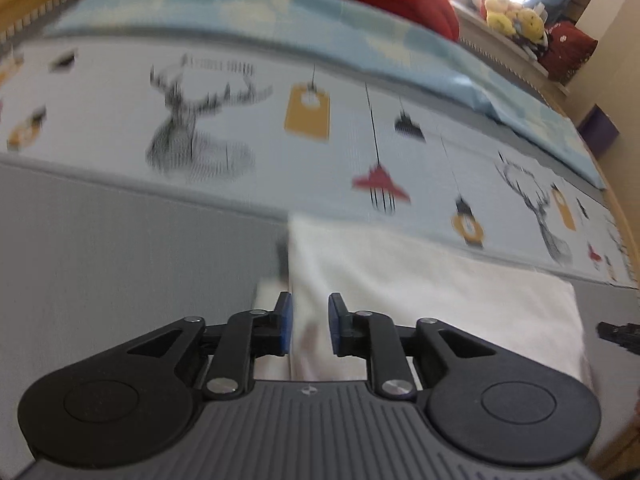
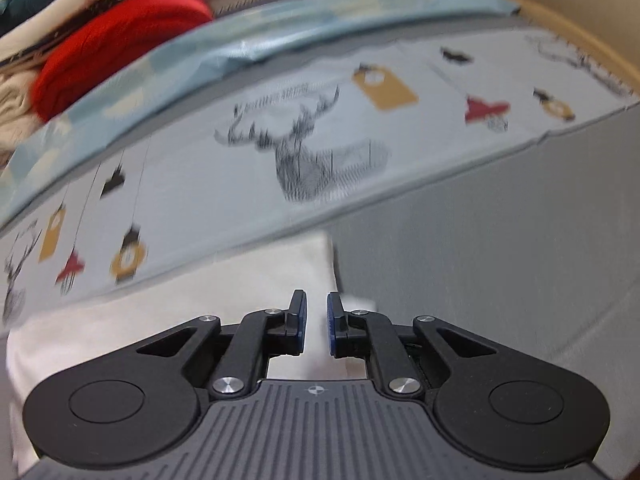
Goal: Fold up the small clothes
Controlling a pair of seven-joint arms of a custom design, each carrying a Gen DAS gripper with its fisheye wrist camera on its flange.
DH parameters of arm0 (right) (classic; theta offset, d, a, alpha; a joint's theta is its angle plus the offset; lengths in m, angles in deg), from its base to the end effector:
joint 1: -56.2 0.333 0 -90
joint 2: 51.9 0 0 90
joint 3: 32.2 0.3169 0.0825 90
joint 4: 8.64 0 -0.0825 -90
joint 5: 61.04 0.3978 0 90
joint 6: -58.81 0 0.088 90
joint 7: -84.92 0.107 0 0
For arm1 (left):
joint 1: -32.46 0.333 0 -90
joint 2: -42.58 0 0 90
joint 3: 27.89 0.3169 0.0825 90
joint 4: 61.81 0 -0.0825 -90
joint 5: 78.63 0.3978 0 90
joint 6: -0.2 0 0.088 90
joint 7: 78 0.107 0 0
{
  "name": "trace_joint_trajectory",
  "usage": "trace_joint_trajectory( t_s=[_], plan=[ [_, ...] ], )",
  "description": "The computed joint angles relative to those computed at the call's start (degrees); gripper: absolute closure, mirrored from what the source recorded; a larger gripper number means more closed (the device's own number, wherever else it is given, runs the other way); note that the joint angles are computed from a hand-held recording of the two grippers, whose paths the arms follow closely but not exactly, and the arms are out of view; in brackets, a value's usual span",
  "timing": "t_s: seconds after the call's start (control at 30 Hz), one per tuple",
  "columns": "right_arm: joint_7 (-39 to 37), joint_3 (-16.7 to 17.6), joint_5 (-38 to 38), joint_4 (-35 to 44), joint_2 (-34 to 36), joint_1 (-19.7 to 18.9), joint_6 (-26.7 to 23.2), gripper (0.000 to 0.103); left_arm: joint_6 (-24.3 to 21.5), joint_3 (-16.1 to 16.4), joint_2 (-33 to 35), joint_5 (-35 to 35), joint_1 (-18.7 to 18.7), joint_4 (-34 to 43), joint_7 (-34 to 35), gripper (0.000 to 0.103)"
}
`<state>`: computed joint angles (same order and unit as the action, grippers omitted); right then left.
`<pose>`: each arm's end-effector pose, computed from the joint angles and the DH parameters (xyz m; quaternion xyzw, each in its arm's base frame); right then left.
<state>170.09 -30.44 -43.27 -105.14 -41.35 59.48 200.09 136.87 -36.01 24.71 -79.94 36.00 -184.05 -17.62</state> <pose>0.6741 0.0573 0.5527 -0.6658 0.6747 -0.1127 0.2979 0.5172 -0.0496 0.5959 -0.8122 0.5134 -0.2390 0.1400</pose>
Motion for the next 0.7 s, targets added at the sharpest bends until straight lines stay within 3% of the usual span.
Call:
trace_joint_trajectory(
  t_s=[0.1, 0.23, 0.33, 0.4, 0.43, 0.5, 0.6, 0.7],
  plan=[
    [-3.5, -0.3, 2.6, -3.4, -3.7, -1.2, -3.9, 0.092, -3.5, 1.4, -3.2, -5.0, -1.7, -2.8, 2.7, 0.081],
    [-7.4, -2.0, 4.1, -8.6, -9.1, -1.4, -7.3, 0.092, -8.8, 0.9, -8.1, -6.7, -2.6, -4.5, 4.5, 0.081],
    [-16.2, -3.7, 6.7, -14.2, -15.3, -0.5, -6.4, 0.087, -8.1, 0.1, -13.0, -7.1, -3.3, -7.5, 6.5, 0.070],
    [-22.0, -5.1, 9.1, -18.3, -19.2, 0.6, -4.4, 0.079, -6.7, -1.0, -15.8, -7.0, -2.9, -10.7, 5.1, 0.069],
    [-22.9, -5.6, 9.3, -20.5, -21.0, 1.0, -3.2, 0.078, -8.2, -1.3, -15.7, -7.1, -2.7, -10.7, 4.0, 0.069],
    [-21.0, -6.5, 8.5, -21.2, -21.6, 1.5, -3.4, 0.078, -9.2, -2.0, -15.4, -5.8, -2.1, -10.7, 3.0, 0.069],
    [-19.4, -7.0, 6.7, -22.5, -21.9, 2.0, 0.9, 0.078, -10.9, -1.5, -14.6, -6.2, -2.6, -10.5, 3.2, 0.069],
    [-18.1, -8.1, 6.9, -20.4, -19.9, 2.2, -3.8, 0.078, -10.8, -0.9, -14.2, -7.1, -3.3, -10.5, 4.4, 0.069]
  ],
)
